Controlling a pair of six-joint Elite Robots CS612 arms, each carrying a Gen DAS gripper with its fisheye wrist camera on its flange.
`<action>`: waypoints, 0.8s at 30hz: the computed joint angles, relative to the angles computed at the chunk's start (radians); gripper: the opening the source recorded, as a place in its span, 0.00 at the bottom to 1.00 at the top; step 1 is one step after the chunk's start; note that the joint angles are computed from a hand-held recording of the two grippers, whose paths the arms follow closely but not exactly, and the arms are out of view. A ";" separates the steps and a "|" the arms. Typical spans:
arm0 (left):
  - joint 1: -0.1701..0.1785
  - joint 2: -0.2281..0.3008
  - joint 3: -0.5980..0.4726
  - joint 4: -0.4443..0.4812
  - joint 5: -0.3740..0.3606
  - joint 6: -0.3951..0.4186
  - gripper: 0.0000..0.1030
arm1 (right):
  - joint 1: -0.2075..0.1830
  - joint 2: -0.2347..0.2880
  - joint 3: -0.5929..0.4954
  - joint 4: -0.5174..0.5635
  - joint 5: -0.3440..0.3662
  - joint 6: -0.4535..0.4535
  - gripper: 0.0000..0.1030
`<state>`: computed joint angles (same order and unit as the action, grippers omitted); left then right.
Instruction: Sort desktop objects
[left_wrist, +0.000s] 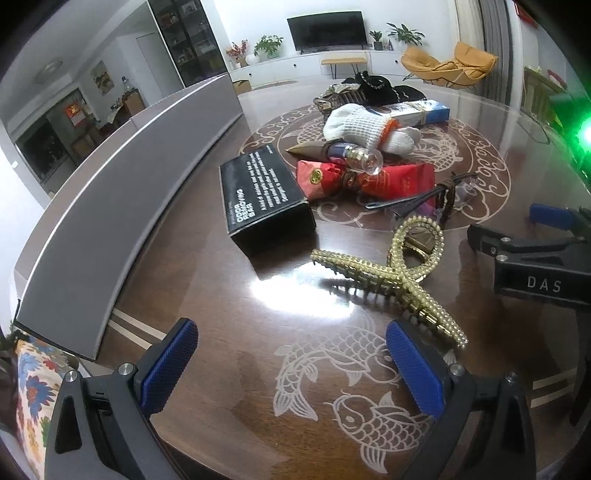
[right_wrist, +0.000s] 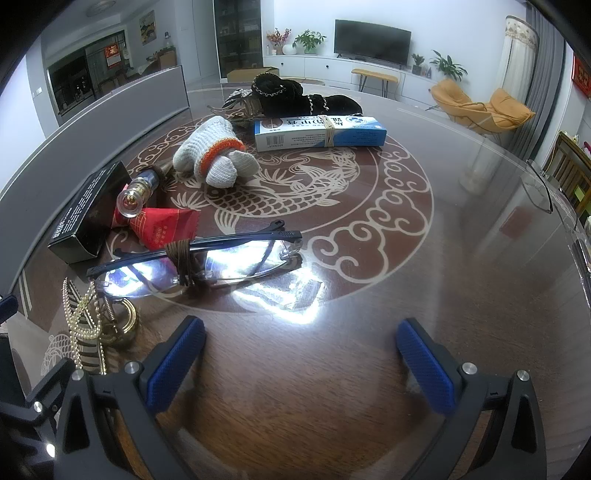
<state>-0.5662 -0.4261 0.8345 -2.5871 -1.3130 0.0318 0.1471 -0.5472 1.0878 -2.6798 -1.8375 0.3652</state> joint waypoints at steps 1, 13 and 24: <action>-0.002 -0.001 0.006 -0.018 0.016 0.004 1.00 | 0.000 -0.001 0.001 -0.001 0.000 0.000 1.00; 0.001 -0.050 0.103 -0.184 -0.117 0.088 1.00 | 0.000 -0.001 0.002 -0.001 0.000 0.000 1.00; 0.000 -0.074 0.142 -0.251 -0.194 0.133 1.00 | 0.000 -0.001 0.002 -0.001 0.000 0.000 1.00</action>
